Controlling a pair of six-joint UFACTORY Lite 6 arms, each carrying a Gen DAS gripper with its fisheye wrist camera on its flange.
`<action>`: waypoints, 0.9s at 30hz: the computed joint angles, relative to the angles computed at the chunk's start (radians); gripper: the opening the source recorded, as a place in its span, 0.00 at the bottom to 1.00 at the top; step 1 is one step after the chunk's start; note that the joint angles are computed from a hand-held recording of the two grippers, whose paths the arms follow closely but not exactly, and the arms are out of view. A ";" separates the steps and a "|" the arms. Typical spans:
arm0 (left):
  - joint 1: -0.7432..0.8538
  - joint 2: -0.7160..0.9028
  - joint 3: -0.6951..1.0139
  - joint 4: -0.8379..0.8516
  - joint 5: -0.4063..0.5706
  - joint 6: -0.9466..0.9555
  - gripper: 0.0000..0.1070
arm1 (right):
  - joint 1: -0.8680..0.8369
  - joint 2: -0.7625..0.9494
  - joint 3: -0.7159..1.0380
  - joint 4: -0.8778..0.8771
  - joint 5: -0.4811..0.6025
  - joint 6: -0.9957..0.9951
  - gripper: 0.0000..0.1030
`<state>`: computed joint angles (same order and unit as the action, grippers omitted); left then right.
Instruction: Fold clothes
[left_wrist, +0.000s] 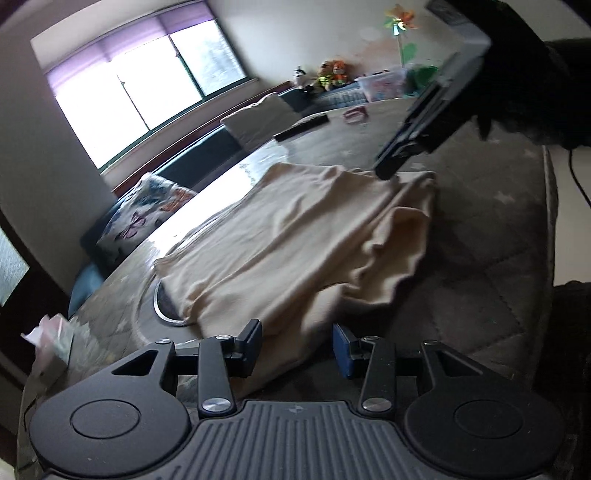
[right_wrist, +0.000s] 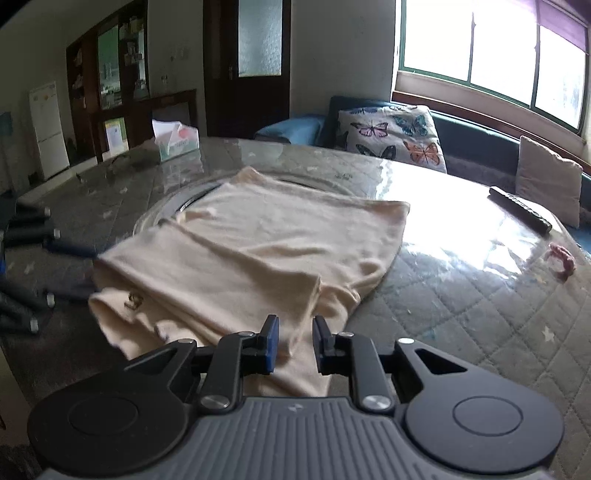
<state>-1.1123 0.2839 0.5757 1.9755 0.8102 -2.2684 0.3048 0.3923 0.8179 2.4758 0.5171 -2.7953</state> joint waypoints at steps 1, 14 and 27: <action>0.001 0.018 0.011 0.011 -0.002 -0.004 0.42 | 0.005 0.013 0.010 -0.008 0.005 0.011 0.17; 0.050 0.032 0.030 0.185 -0.006 -0.139 0.09 | -0.027 -0.053 -0.042 -0.119 -0.019 0.043 0.22; 0.275 -0.080 0.091 0.355 -0.177 -0.286 0.08 | 0.060 -0.079 -0.125 -0.034 0.043 -0.326 0.57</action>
